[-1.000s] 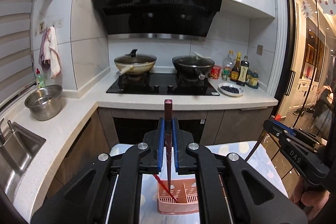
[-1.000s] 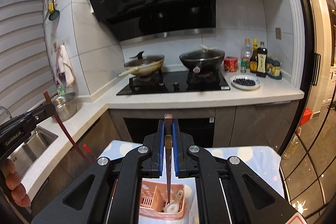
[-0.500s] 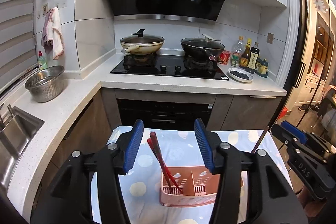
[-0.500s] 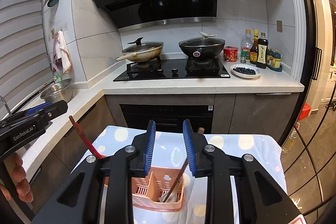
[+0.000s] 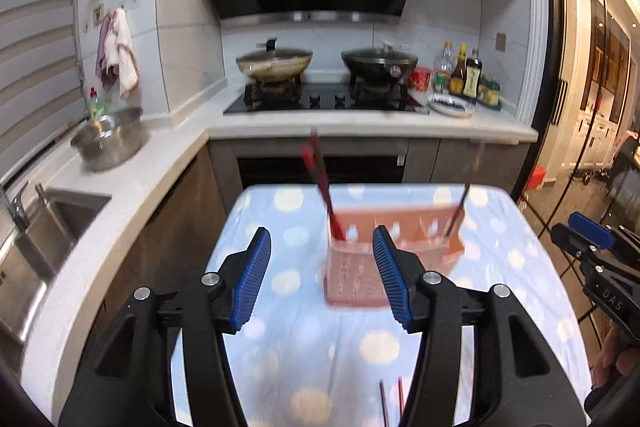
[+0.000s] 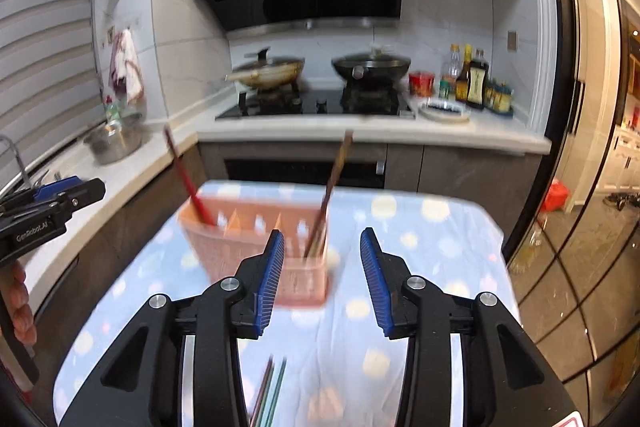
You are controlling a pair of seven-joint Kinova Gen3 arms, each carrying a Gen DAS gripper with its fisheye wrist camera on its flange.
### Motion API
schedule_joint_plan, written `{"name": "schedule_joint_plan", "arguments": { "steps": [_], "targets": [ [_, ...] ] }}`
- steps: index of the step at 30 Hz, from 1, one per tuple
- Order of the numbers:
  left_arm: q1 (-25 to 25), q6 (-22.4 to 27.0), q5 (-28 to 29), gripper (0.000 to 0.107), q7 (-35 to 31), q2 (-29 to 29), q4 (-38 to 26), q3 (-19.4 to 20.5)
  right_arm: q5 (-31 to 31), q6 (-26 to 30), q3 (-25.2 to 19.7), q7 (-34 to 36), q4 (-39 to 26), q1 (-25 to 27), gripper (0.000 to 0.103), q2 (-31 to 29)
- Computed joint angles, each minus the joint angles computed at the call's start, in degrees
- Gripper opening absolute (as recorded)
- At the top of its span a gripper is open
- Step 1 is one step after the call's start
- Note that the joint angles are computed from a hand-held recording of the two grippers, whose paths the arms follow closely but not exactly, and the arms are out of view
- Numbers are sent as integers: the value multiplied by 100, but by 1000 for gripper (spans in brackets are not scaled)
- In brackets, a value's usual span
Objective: Organize utensils
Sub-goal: 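Move both open tools back over the remaining utensils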
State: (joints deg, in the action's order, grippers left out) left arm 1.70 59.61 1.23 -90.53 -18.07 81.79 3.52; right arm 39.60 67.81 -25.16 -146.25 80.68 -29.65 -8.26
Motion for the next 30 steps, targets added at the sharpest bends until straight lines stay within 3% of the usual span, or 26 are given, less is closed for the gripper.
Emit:
{"name": "schedule_joint_plan", "arguments": {
  "steps": [5,9,12,14,20,30],
  "targets": [
    [18,163,-40,50,-45,-672,1055,-12,-603,166,-315,-533,958,-17,39,-496],
    [161,552,198,50,-88,-1083,1664,-169,-910,384,-875,-1132,1531,20,39,-706],
    [76,651,159,50,51,-1448,2117,44,-854,691,-1501,-1694,1790,-26,39,-651],
    [97,735,151,50,92,-1619,2349,156,-896,811,-1685,-1976,1921,-187,39,-586],
    [292,1092,459,50,170,-1939,2933,102,-1104,609,-1747,-2553,2193,-703,36,-441],
    [343,1380,609,50,231,-2132,2986,61,-919,589,-1384,-2781,2162,-1454,29,-151]
  ]
}}
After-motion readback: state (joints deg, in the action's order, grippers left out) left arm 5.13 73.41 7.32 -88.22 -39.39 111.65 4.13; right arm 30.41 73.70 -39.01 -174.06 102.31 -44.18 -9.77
